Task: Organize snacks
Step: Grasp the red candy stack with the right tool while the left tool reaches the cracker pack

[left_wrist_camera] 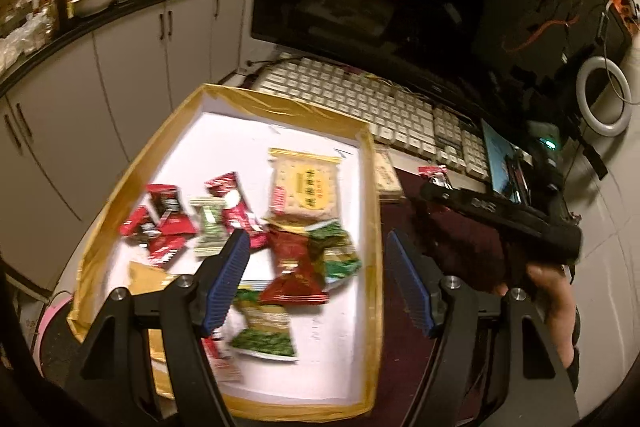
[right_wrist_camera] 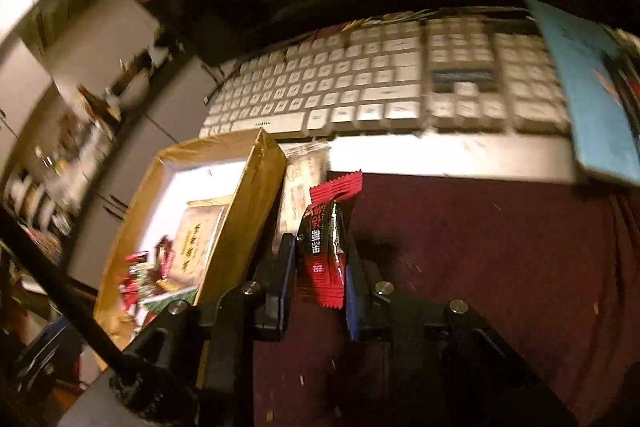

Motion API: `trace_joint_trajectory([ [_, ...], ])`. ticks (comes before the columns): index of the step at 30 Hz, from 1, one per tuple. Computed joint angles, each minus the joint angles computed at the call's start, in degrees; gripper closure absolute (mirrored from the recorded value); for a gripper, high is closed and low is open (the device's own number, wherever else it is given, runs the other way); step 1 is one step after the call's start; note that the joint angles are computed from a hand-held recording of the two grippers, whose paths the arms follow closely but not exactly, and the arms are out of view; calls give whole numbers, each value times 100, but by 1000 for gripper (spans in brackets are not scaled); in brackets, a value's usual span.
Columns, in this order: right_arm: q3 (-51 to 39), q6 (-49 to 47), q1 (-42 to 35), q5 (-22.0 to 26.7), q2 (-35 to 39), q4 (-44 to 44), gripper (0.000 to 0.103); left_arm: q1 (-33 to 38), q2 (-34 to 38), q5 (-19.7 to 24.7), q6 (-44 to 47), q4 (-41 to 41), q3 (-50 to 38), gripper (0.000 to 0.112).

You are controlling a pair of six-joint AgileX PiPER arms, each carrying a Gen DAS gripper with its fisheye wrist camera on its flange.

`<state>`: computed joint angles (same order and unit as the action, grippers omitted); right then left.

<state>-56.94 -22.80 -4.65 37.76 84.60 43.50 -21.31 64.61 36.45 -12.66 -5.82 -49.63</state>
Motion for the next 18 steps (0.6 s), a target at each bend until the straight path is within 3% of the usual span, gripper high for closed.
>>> trace_joint_trajectory([
  [4, 975, -1372, -724, 164, -610, 1301, 83, -388, 530, 118, 38, -115, -447, 41],
  [9, 1735, -2370, -1115, 30, -983, 2378, 83, -505, 2086, 688, 952, -1005, -1863, 41],
  [11, 1874, -2746, -1277, 85, -995, 2768, 83, -566, 2761, 1080, 727, -870, -2602, 41],
  [13, 2004, -2955, -1243, -169, -1042, 2930, 83, -593, 3263, 1326, 483, -729, -3195, 41],
  [18, 2091, -3453, -1468, 66, -838, 3440, 83, -684, 4164, 1923, -45, -320, -4341, 42],
])
